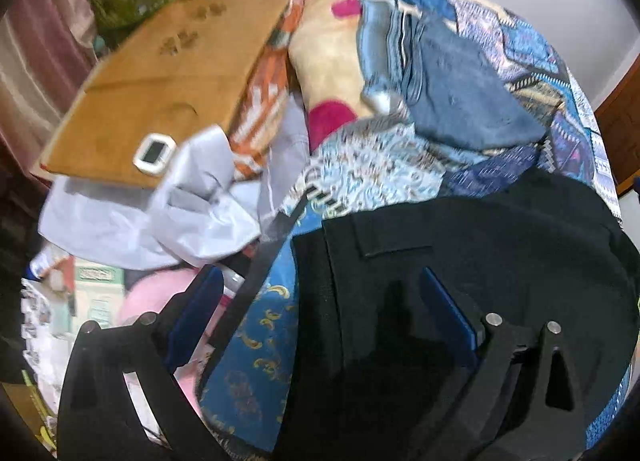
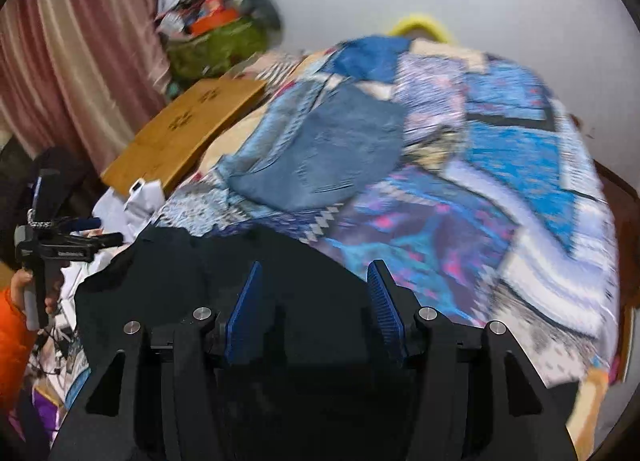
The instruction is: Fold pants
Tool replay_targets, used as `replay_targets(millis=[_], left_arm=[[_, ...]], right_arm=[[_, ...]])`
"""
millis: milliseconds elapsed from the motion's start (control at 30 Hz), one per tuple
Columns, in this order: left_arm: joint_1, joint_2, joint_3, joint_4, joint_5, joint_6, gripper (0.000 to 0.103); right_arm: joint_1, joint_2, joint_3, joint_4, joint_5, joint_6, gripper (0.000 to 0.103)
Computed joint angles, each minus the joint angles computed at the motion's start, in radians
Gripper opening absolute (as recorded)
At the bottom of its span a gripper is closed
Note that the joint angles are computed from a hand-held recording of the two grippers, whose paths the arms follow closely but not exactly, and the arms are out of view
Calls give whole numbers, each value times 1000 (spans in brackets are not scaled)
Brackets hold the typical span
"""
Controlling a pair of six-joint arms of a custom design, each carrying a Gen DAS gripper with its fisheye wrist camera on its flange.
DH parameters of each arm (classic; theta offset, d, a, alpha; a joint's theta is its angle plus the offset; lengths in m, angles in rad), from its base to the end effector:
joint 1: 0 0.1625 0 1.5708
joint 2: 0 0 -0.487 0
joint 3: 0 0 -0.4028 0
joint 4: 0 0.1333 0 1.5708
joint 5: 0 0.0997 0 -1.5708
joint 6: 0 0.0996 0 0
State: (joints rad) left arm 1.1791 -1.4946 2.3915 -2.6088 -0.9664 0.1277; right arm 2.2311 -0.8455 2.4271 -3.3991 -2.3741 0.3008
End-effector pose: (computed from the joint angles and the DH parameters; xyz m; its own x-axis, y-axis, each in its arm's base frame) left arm 0.0233 -0.4410 0.2662 -0.7365 0.3548 -0.5759 0.4756 0.8770 -0.0678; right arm 0.3138 -0.3036 0.0814 -0.8029 -0.0473 0.5942 -0.3737 0.8166 -0.4400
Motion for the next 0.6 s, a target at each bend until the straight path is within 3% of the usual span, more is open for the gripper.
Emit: replay_targets(millis=[100, 233, 367, 433, 500, 533, 600], left_arm=[[28, 43, -19, 2, -27, 18, 99], [67, 78, -55, 33, -108, 27, 97], [118, 88, -98, 106, -244, 35, 66], [135, 88, -110, 125, -293, 35, 57], [143, 83, -112, 132, -323, 41, 43], [144, 80, -111, 130, -330, 46, 41], [127, 68, -92, 99, -305, 50, 29]], right_arm=[[-63, 48, -68, 46, 59, -86, 51], [-117, 87, -154, 172, 107, -113, 51], [-165, 121, -207, 282, 134, -112, 51], [-177, 136, -215, 289, 141, -116, 51], [-182, 149, -212, 262, 135, -129, 39], [-177, 156, -210, 245, 122, -144, 23], [-172, 161, -201, 212, 111, -170, 19]])
